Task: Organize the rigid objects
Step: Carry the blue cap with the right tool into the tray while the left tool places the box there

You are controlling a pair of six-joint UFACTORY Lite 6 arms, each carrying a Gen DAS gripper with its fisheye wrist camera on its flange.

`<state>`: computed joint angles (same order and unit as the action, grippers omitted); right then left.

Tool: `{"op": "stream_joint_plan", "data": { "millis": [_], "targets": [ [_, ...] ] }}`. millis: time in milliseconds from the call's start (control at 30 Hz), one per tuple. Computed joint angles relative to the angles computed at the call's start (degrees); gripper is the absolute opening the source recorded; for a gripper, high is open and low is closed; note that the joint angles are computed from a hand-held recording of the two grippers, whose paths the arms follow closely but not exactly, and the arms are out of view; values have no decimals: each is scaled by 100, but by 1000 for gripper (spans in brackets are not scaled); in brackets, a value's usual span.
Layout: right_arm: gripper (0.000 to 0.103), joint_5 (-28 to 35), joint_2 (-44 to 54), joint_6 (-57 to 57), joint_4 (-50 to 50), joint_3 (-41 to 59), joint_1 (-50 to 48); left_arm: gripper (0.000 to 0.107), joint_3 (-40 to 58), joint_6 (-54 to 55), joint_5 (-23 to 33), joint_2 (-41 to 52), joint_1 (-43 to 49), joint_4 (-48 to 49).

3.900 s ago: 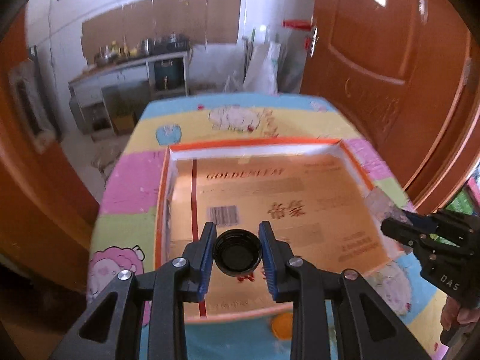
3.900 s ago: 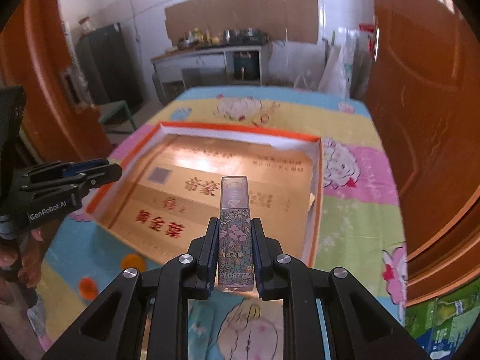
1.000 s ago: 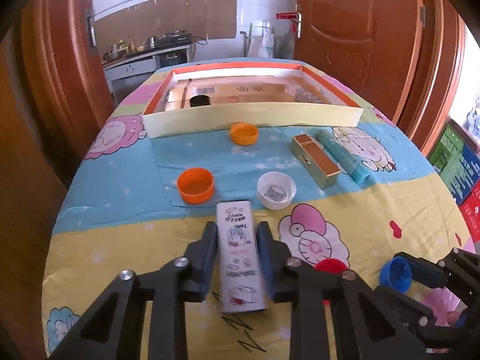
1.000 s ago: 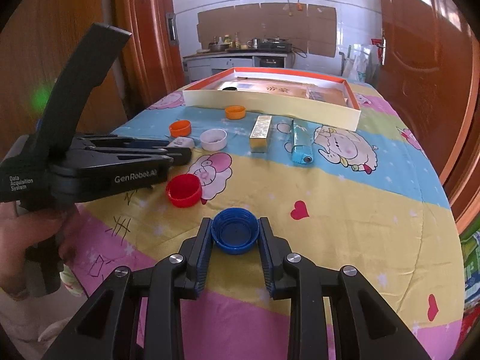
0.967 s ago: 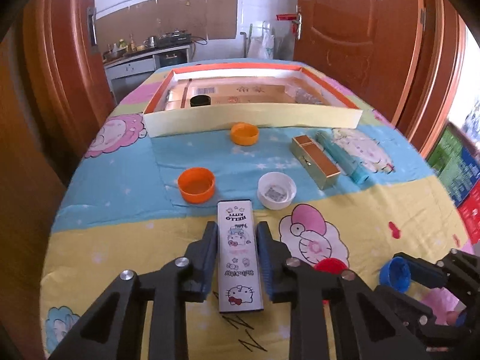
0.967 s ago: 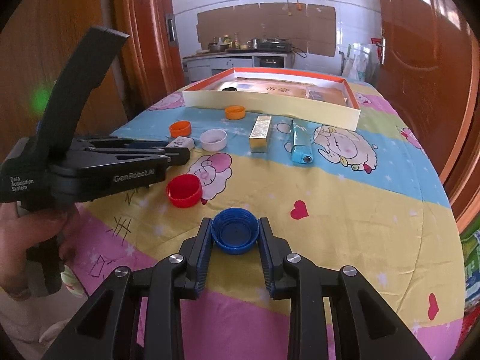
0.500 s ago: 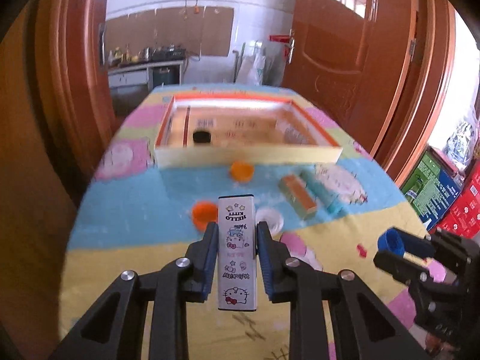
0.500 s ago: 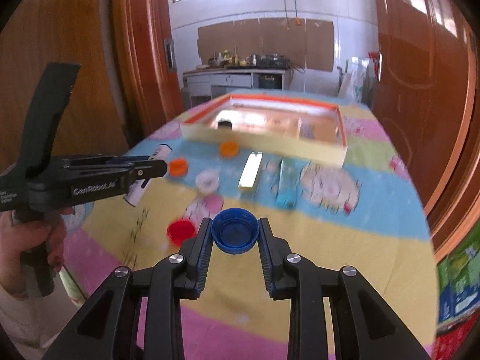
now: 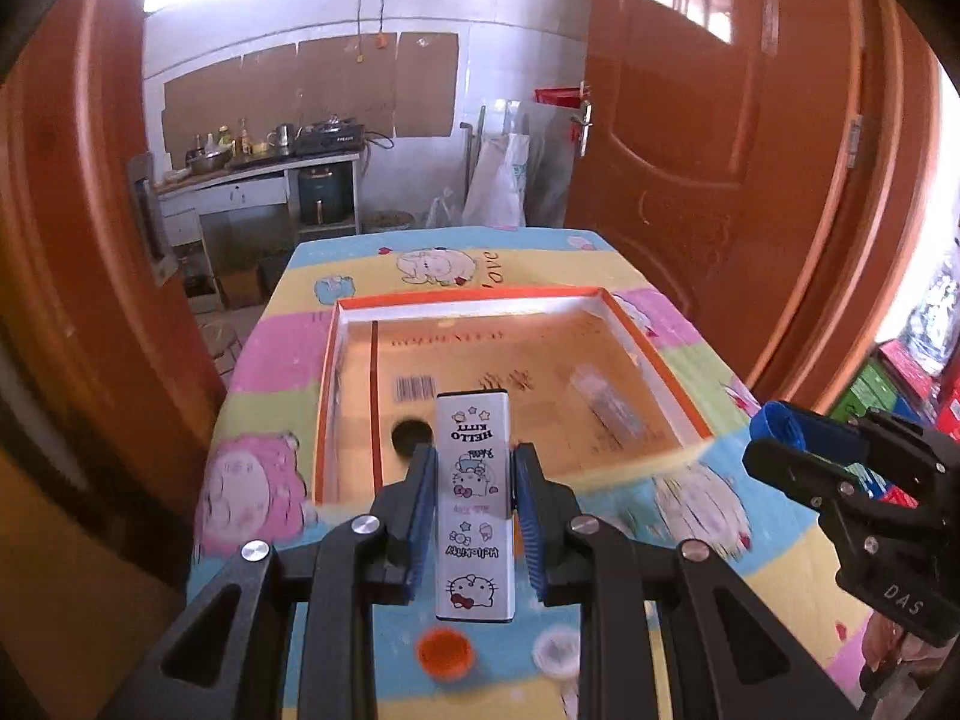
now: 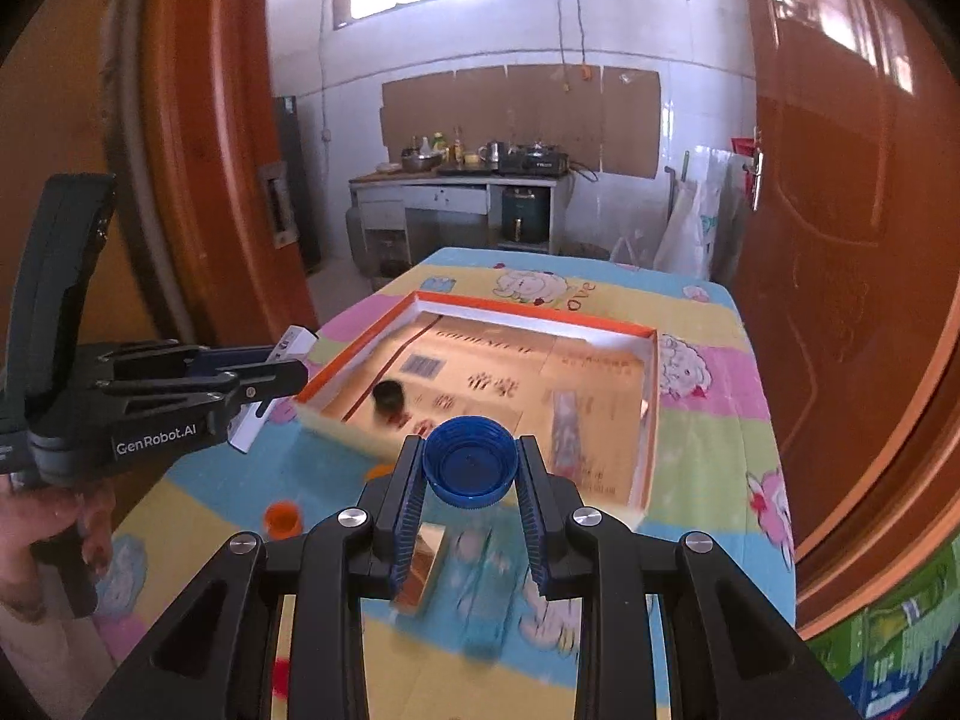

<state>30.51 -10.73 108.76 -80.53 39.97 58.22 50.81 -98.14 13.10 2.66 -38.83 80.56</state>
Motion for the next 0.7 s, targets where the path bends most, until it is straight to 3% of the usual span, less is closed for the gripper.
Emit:
{"op": "stream_joint_plan", "data": {
  "millis": [100,300,500,633,700],
  "targets": [
    [30,-642,583,-149,-224,477,-706,26,808,1201,-232,776,406,-1037],
    [30,-1439,1781,90,-844,1369,-1579,26,2410,3420,-16,2124,913,-3043],
    [30,-1884,2726,-144,-873,2240,-2087,26,3474,5120,93,3069,1230,-4726],
    [30,-2095,3286,-163,-931,2739,-2316,26,4038,5604,179,3581,1337,-5184],
    [30,-2151,3560,-781,-390,3052,-2419,26,4313,5749,250,3806,1354,-5288]
  ]
}}
